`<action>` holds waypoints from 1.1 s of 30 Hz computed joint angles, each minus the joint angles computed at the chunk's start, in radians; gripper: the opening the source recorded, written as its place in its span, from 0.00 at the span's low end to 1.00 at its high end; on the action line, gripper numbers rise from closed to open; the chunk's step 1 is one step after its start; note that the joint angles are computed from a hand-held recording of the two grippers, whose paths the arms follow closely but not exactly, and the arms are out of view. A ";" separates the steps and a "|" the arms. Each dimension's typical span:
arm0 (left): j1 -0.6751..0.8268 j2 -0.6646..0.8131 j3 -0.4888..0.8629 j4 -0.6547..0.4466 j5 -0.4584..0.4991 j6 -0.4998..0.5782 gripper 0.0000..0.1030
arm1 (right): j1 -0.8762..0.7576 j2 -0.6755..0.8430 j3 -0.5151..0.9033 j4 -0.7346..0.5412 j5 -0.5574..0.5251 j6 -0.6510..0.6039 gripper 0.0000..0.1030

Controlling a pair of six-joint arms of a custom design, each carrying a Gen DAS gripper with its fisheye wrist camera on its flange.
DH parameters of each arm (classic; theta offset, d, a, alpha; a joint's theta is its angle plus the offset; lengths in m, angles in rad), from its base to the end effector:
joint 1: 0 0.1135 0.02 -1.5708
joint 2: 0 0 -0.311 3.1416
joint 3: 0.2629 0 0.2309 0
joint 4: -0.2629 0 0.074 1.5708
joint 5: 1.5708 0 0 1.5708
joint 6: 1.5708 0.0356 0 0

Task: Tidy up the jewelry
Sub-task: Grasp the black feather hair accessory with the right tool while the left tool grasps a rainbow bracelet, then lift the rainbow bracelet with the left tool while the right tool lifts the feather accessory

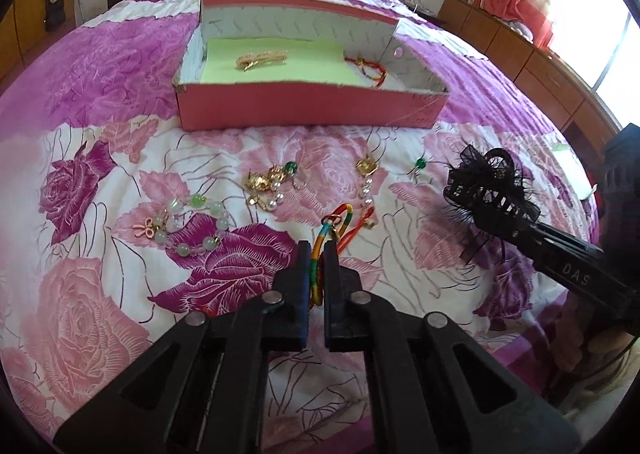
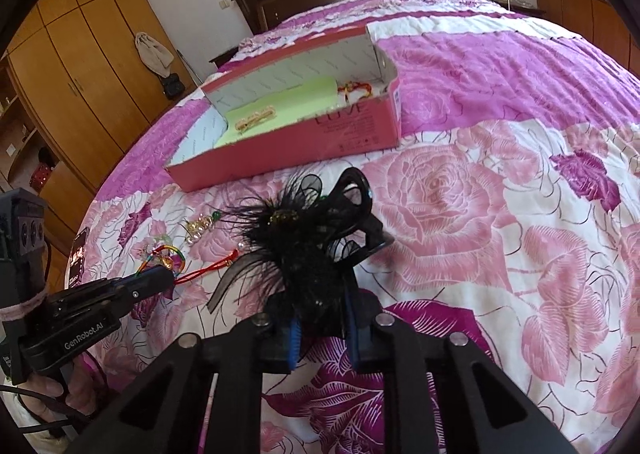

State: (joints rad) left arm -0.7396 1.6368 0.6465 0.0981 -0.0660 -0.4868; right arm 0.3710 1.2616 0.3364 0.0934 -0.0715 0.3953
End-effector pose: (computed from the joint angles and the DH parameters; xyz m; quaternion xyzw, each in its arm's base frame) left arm 0.2097 -0.1881 0.1850 0.1079 0.9363 -0.1660 0.2899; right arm 0.1680 0.0681 0.1868 -0.0016 0.9320 0.1658 0.3223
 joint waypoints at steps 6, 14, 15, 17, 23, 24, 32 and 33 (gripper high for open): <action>-0.009 -0.051 -0.004 0.006 -0.014 0.012 0.00 | 0.005 -0.057 -0.006 -0.005 0.017 -0.006 0.19; -0.033 -0.097 0.008 0.023 -0.077 0.041 0.00 | 0.056 -0.140 -0.005 -0.010 0.088 -0.011 0.18; -0.035 -0.100 0.009 0.027 -0.085 0.045 0.00 | 0.062 -0.150 -0.004 -0.009 0.097 -0.011 0.18; -0.040 -0.108 0.013 0.030 -0.102 0.051 0.00 | 0.072 -0.166 -0.002 -0.008 0.116 -0.017 0.18; -0.045 -0.129 0.016 0.064 -0.139 0.082 0.00 | 0.132 -0.208 0.003 -0.004 0.205 -0.030 0.18; -0.046 -0.131 0.017 0.070 -0.142 0.087 0.00 | 0.141 -0.211 0.005 -0.006 0.214 -0.032 0.18; -0.039 -0.145 0.016 0.118 -0.148 0.104 0.00 | 0.178 -0.226 0.022 0.002 0.261 -0.051 0.18; -0.035 -0.143 0.017 0.120 -0.144 0.104 0.00 | 0.179 -0.226 0.023 0.002 0.261 -0.052 0.18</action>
State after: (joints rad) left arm -0.7748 1.4942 0.6637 0.2179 -0.2096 -0.3830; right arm 0.5501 1.0357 0.3597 0.0950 0.1895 0.3433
